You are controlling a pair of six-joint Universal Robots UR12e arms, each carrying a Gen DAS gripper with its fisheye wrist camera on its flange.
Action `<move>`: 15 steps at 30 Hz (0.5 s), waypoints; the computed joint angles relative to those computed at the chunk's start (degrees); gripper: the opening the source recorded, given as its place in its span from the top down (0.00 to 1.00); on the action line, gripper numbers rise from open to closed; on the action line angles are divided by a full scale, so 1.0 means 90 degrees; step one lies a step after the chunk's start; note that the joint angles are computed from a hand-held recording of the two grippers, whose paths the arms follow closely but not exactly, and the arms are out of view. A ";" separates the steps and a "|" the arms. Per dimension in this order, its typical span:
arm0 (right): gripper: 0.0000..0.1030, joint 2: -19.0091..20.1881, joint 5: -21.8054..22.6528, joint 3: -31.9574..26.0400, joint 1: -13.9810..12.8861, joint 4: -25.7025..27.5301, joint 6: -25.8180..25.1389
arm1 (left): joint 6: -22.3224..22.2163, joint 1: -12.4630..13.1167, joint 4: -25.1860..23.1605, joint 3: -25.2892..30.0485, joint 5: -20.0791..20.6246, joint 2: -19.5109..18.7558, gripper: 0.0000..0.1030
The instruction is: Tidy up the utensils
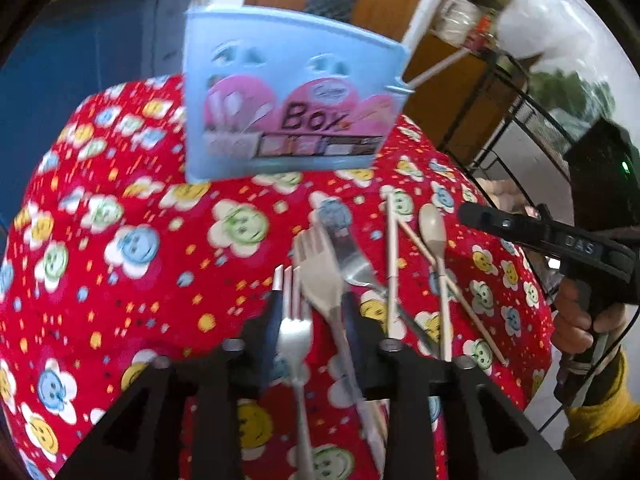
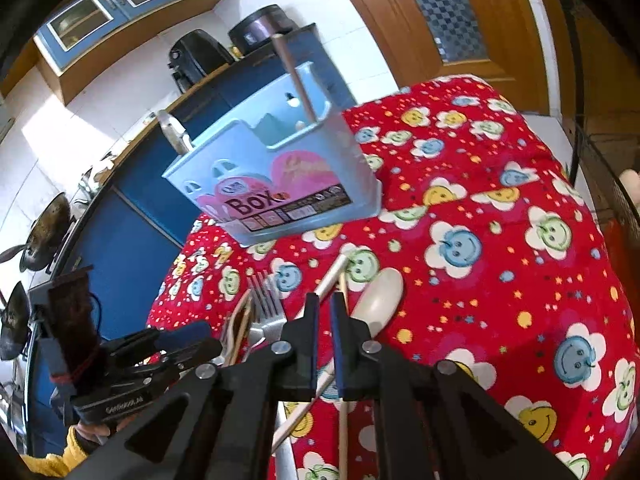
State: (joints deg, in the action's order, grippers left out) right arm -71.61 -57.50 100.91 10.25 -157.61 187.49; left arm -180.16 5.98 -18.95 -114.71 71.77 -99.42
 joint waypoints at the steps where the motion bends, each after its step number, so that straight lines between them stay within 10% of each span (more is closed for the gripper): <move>1: 0.91 0.0002 0.0000 0.0004 -0.0010 0.0028 0.0029 | 0.0073 -0.0075 0.0066 0.0040 0.0149 -0.0031 0.64; 12: 0.84 0.0018 -0.0324 -0.0040 -0.0071 0.0508 0.0088 | 0.0148 -0.0463 -0.0110 0.0522 0.1226 -0.0351 0.64; 15: 0.83 0.0059 -0.0292 -0.0079 -0.0092 0.0643 0.0095 | 0.0110 -0.0503 -0.0285 0.0597 0.1406 -0.0387 0.81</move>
